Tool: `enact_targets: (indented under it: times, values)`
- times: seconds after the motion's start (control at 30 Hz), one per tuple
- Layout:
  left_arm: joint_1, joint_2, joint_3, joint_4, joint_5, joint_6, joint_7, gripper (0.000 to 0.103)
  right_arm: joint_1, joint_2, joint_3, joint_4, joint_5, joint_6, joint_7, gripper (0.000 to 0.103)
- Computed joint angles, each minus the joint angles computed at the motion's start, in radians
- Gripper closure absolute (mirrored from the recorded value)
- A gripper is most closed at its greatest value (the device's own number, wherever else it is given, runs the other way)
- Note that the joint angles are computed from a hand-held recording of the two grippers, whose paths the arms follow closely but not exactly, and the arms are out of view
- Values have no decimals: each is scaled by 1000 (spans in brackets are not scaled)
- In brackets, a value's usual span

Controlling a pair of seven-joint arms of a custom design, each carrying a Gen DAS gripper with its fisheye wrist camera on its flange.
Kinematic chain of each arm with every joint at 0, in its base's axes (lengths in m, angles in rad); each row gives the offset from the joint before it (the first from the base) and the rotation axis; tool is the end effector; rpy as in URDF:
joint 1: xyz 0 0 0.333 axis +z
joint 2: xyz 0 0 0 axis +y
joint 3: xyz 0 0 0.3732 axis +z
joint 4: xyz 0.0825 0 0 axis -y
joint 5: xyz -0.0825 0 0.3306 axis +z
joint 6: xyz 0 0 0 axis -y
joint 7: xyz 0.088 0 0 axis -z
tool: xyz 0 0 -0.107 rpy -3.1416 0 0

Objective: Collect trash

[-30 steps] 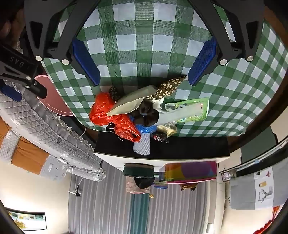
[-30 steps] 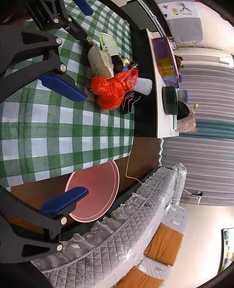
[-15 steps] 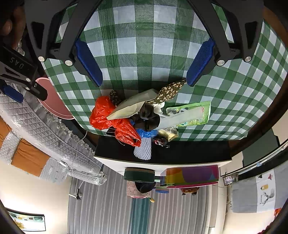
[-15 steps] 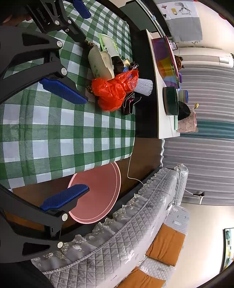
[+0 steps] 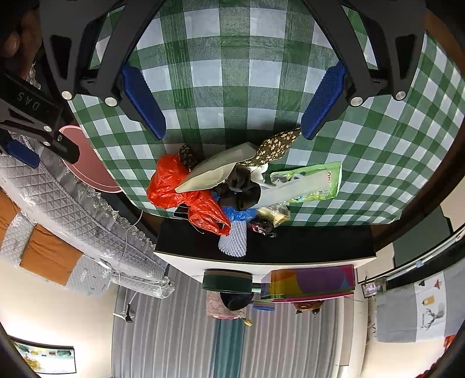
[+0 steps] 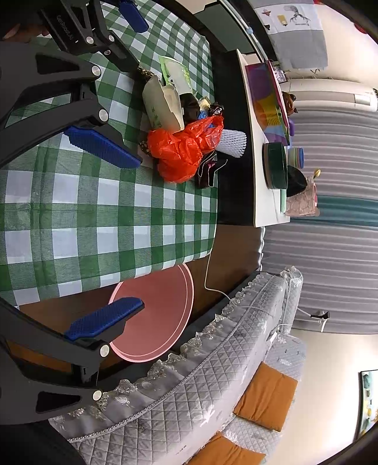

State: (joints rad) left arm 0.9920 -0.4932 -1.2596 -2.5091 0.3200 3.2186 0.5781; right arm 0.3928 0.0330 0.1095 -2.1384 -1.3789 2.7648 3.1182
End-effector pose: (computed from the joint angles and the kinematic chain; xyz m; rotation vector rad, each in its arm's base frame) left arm 0.4111 -0.2179 0.5018 -1.8212 1.4673 -0.8405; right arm 0.4426 0.2899 0.5169 -1.7705 1.5400 -0.8712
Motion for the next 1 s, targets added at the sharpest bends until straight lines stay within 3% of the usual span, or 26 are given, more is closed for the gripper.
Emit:
enact_targets:
  times: [1.0]
  values:
    - [-1, 1, 1, 0, 2, 1, -2, 12, 3, 1, 0, 5, -6, -3, 3, 15]
